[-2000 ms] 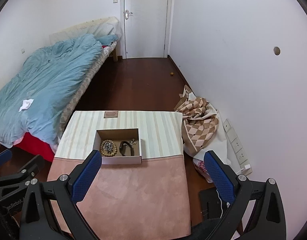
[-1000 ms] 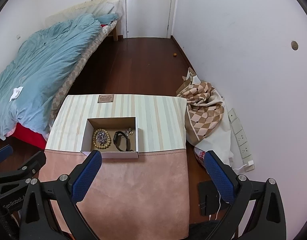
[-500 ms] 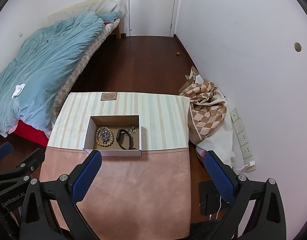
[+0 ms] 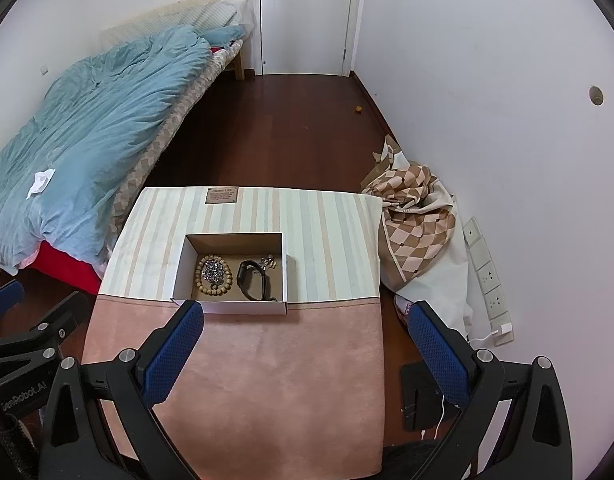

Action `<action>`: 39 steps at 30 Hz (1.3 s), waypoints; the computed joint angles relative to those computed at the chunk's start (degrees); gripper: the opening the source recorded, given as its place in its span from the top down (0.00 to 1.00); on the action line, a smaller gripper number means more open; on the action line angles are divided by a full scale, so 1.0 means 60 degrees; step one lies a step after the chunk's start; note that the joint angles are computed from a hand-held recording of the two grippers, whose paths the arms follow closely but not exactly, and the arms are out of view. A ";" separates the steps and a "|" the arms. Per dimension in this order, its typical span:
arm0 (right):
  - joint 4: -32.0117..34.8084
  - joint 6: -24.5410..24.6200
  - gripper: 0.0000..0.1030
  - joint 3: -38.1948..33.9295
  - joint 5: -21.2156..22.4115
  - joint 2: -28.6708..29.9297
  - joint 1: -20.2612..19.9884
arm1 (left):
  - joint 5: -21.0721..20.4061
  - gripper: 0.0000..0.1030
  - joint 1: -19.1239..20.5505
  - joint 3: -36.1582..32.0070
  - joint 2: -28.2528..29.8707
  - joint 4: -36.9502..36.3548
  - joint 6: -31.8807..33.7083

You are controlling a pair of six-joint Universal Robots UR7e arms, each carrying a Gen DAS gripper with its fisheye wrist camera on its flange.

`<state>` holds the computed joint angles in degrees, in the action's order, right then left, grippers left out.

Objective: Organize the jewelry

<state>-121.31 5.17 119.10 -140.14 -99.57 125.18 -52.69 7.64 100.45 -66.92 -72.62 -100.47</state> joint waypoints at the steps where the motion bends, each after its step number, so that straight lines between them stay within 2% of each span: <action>1: 0.0012 0.0007 0.00 -0.0003 0.0005 -0.0006 -0.0007 | 0.0003 0.01 -0.0005 -0.0007 0.0004 -0.0003 -0.0001; 39: 0.0120 -0.0057 0.00 -0.0056 0.0009 -0.0131 0.0056 | -0.0057 0.01 -0.0127 -0.0012 -0.0047 0.0072 -0.0193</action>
